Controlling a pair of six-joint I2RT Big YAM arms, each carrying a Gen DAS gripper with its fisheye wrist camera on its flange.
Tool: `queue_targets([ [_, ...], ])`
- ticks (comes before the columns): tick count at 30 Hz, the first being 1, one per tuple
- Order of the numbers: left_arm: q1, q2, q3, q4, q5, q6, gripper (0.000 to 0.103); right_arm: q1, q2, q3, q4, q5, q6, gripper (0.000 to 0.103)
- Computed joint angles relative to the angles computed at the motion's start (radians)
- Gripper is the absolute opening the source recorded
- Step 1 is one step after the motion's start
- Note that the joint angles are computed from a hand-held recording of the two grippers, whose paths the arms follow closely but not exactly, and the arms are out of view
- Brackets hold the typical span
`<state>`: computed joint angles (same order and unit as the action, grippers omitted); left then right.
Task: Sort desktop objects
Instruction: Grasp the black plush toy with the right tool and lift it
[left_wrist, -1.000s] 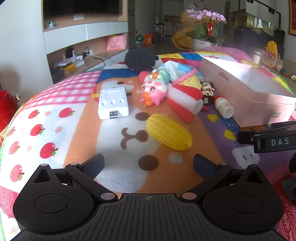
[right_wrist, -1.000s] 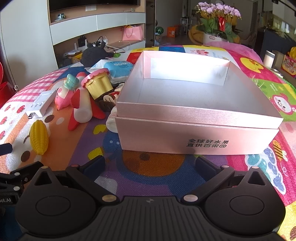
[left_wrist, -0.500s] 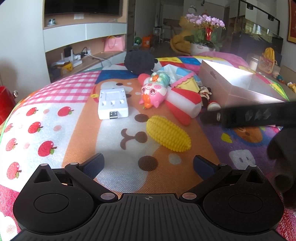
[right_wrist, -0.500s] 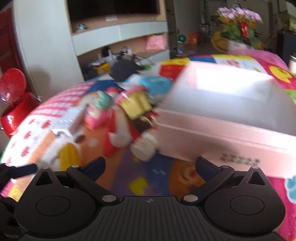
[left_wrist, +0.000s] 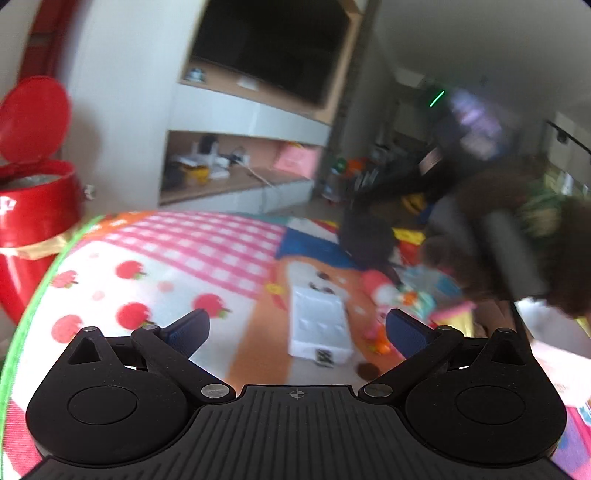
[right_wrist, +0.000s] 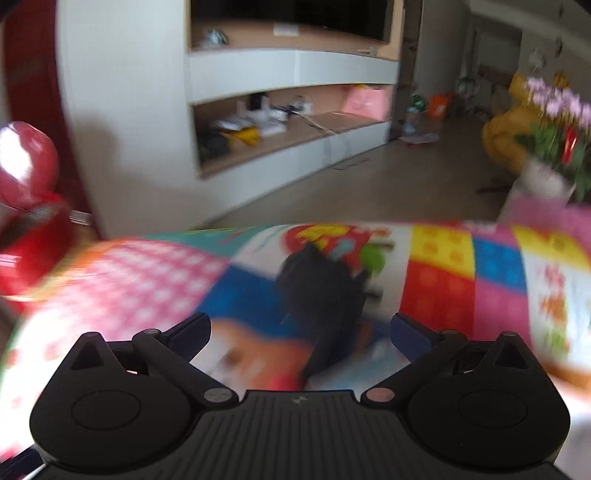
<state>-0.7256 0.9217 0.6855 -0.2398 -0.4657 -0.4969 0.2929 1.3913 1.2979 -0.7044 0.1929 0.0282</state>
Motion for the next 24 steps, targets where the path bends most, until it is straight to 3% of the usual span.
queue_targets([
  [4, 0.027, -0.009, -0.007, 0.007, 0.032, -0.025, 0.103, -0.002, 0.193, 0.146, -0.097, 0.090, 0.018, 0.103],
  [5, 0.029, -0.009, -0.007, 0.007, 0.040, -0.026, 0.103, -0.006, 0.218, 0.167, -0.122, 0.107, 0.030, 0.089],
  [6, 0.030, -0.017, -0.015, 0.010, 0.044, -0.020, 0.103, -0.016, 0.223, 0.174, -0.146, 0.080, 0.041, 0.068],
  [8, 0.033, -0.026, -0.022, 0.024, 0.057, -0.014, 0.103, -0.037, 0.178, 0.153, -0.161, 0.010, 0.086, 0.067],
  [12, 0.024, -0.048, -0.044, 0.075, 0.035, 0.000, 0.103, -0.077, -0.098, 0.010, -0.059, -0.189, 0.129, 0.067],
  [14, 0.017, -0.054, -0.041, 0.064, 0.007, 0.006, 0.103, -0.103, -0.270, -0.057, -0.084, -0.307, 0.135, 0.068],
  [16, 0.010, -0.055, -0.031, 0.038, -0.001, -0.008, 0.103, -0.127, -0.423, -0.110, -0.156, -0.382, 0.119, 0.068],
  [19, -0.020, -0.087, -0.028, -0.009, 0.023, -0.023, 0.103, -0.170, -0.638, -0.200, -0.287, -0.424, 0.076, 0.069],
  [24, -0.108, -0.114, -0.012, -0.069, 0.093, 0.046, 0.103, -0.390, -0.845, -0.360, -0.555, -0.580, -0.004, 0.069],
])
